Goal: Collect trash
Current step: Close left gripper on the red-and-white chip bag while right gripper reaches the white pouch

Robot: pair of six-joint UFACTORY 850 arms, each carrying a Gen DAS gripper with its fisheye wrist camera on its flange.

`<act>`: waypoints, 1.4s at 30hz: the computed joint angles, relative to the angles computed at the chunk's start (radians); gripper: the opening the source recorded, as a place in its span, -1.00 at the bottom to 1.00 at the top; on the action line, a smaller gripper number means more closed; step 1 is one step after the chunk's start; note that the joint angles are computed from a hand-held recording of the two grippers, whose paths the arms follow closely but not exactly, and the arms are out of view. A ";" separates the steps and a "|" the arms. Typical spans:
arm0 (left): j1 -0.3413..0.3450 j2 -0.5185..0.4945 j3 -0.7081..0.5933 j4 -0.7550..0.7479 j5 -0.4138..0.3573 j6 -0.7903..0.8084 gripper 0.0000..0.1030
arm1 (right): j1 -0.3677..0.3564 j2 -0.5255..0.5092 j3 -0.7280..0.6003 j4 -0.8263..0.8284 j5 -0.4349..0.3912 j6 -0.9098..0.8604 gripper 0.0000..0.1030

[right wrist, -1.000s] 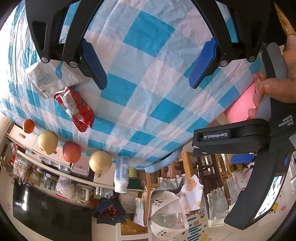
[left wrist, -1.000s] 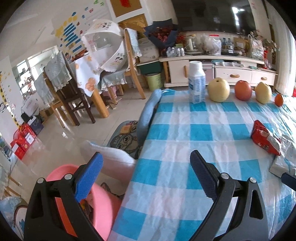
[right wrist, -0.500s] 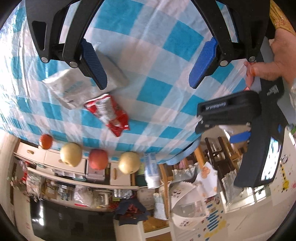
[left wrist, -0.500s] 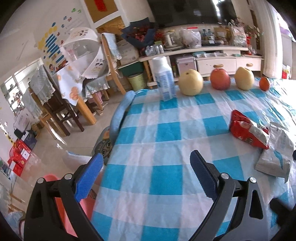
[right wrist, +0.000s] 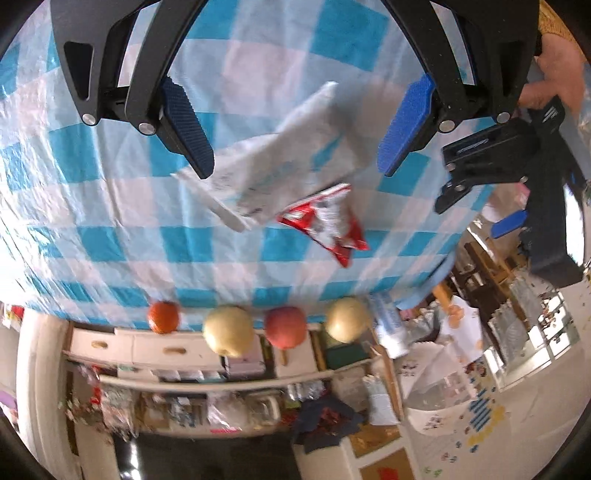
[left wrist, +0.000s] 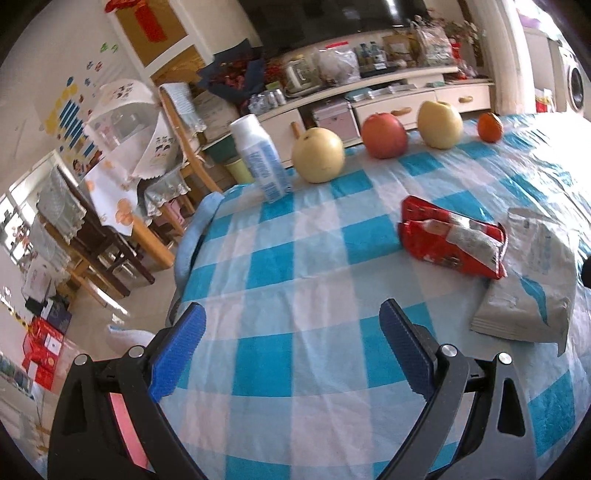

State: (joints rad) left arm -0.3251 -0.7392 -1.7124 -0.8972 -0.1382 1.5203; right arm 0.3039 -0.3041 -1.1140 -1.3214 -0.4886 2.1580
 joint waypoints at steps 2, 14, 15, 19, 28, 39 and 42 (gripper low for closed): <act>-0.005 0.002 0.007 -0.015 0.003 0.025 0.85 | -0.020 0.005 0.013 0.011 0.033 0.012 0.73; 0.005 -0.031 -0.051 -0.060 -0.217 0.006 0.85 | -0.094 -0.018 0.014 0.002 0.237 0.092 0.73; 0.007 -0.041 -0.068 -0.051 -0.257 -0.021 0.85 | -0.095 -0.022 0.010 0.019 0.235 0.070 0.73; 0.013 -0.084 -0.132 -0.002 -0.375 -0.144 0.85 | -0.103 -0.043 -0.014 0.136 0.200 -0.071 0.73; 0.029 -0.226 -0.347 0.025 -0.694 -0.467 0.85 | -0.116 -0.086 -0.057 0.255 0.139 -0.278 0.73; -0.046 -0.346 -0.577 0.189 -0.707 -0.819 0.85 | -0.126 -0.105 -0.084 0.342 0.126 -0.449 0.73; -0.069 -0.382 -0.643 0.276 -0.695 -0.906 0.85 | -0.124 -0.107 -0.088 0.351 0.137 -0.462 0.73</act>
